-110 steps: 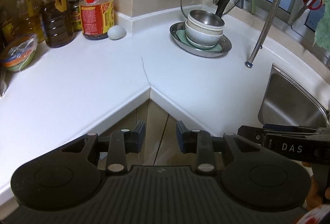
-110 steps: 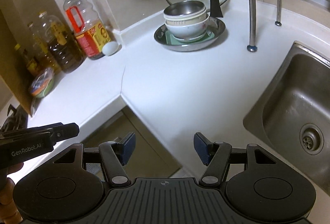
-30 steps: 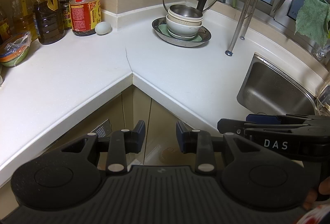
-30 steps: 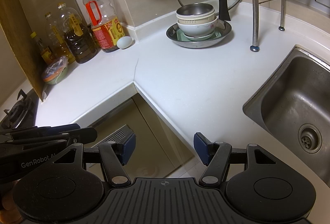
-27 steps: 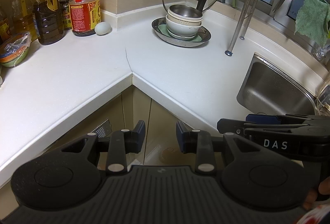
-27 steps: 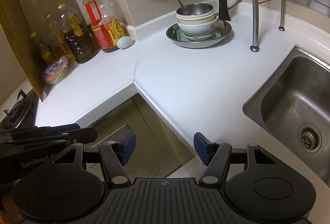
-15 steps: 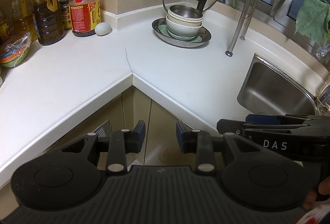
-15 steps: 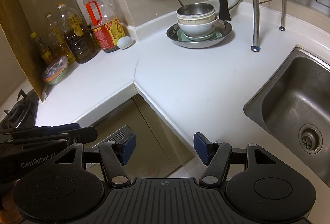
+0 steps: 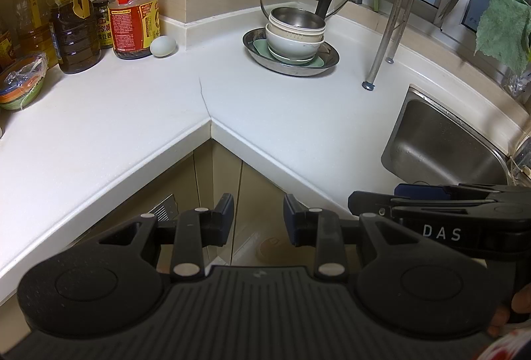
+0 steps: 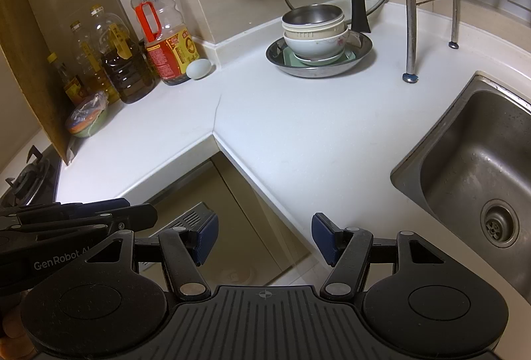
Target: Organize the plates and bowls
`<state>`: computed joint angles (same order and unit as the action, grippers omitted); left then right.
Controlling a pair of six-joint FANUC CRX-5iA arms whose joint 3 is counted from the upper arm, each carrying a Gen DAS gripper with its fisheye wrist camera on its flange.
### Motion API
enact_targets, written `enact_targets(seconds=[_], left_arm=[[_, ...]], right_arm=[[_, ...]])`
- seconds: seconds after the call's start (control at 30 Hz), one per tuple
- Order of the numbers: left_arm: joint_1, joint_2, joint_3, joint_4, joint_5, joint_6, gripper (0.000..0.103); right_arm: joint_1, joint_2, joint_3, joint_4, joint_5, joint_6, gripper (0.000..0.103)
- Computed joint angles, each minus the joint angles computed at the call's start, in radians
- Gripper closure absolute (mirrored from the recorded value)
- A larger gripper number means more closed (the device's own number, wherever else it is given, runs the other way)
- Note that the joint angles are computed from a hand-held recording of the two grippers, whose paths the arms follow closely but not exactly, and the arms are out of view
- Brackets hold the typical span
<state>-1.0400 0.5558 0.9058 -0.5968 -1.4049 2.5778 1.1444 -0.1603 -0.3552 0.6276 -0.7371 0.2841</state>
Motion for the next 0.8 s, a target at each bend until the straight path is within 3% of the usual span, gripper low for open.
enact_targets(seconds=[0.8], left_arm=[[0.014,0.013,0.021,0.013,-0.001,-0.014,0.071]], right_arm=[[-0.012,0.015,0.018,-0.022,0.002,0.022,0.04]])
